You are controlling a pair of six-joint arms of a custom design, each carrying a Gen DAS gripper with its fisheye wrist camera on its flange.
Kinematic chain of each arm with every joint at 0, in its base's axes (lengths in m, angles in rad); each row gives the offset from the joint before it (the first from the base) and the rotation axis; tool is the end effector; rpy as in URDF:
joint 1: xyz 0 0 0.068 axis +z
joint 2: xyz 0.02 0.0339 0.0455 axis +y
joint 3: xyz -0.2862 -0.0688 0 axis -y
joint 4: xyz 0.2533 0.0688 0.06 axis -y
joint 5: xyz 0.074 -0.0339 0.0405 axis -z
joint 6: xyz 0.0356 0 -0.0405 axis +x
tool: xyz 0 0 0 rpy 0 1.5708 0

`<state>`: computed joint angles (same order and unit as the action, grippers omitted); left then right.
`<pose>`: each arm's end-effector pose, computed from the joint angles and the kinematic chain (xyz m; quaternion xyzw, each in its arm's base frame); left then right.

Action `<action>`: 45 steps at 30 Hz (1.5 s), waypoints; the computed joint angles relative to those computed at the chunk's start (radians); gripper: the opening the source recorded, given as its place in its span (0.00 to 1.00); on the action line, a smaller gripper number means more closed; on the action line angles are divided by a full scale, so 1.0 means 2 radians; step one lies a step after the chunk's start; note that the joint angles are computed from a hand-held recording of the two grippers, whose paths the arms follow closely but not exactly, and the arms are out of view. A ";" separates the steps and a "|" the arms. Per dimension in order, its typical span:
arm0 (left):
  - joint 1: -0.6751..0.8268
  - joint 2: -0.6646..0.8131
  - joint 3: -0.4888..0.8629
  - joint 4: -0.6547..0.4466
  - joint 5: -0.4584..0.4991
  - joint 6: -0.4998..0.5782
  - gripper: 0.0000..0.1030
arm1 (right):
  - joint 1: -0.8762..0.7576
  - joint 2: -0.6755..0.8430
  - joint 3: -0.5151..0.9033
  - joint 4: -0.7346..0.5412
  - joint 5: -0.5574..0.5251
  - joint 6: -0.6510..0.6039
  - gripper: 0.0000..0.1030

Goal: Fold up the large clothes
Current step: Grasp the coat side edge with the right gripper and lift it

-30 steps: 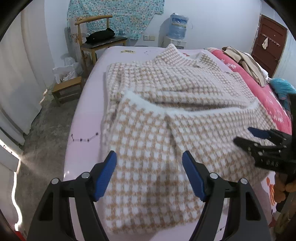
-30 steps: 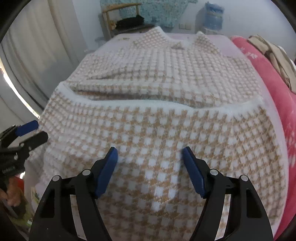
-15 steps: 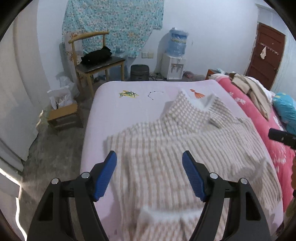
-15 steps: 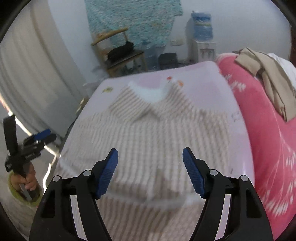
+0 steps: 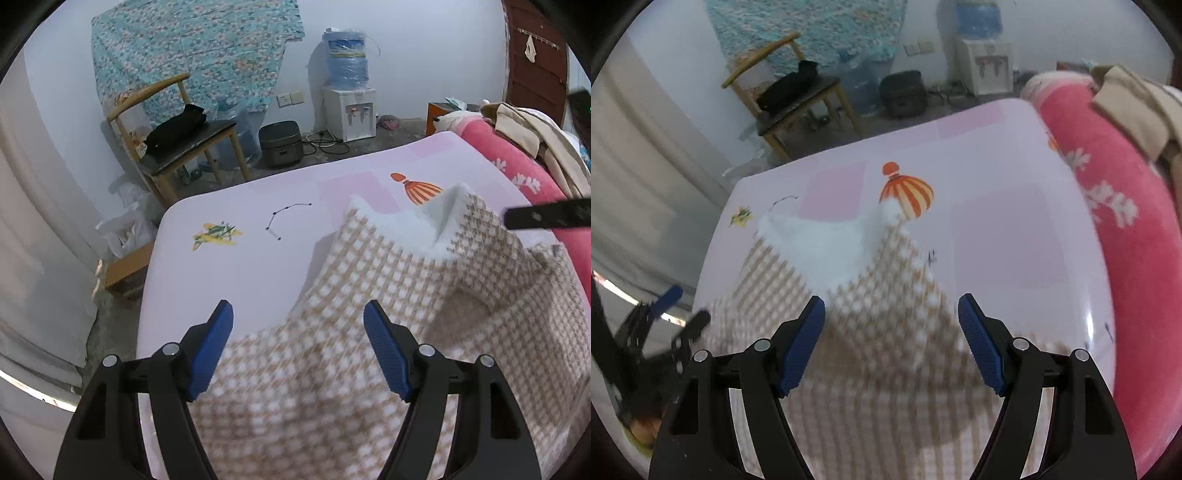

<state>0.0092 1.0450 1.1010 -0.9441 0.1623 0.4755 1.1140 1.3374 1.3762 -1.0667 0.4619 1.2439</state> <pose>0.1948 -0.0040 0.3505 0.2434 0.9075 0.0059 0.3422 0.1286 0.2257 0.3711 0.1221 0.9318 0.1570 0.3035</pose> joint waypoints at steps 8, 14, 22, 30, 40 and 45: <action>-0.061 -0.010 -0.031 0.038 -0.051 -0.027 0.69 | -0.112 0.016 -0.012 0.071 -0.112 -0.067 0.69; -0.072 -0.014 -0.042 0.048 -0.063 -0.032 0.69 | -0.135 0.041 0.006 0.083 -0.145 -0.085 0.64; -0.074 -0.020 -0.050 0.057 -0.066 -0.034 0.69 | -0.160 0.060 0.016 0.076 -0.171 -0.096 0.46; -0.073 -0.027 -0.053 0.059 -0.065 -0.035 0.69 | -0.159 0.066 0.030 0.062 -0.168 -0.103 0.21; -0.057 -0.034 -0.045 0.048 -0.051 -0.029 0.69 | -0.110 0.050 0.049 0.044 -0.122 -0.107 0.11; -0.011 -0.001 -0.012 0.005 0.040 -0.016 0.69 | -0.093 0.061 0.068 0.021 -0.099 -0.104 0.11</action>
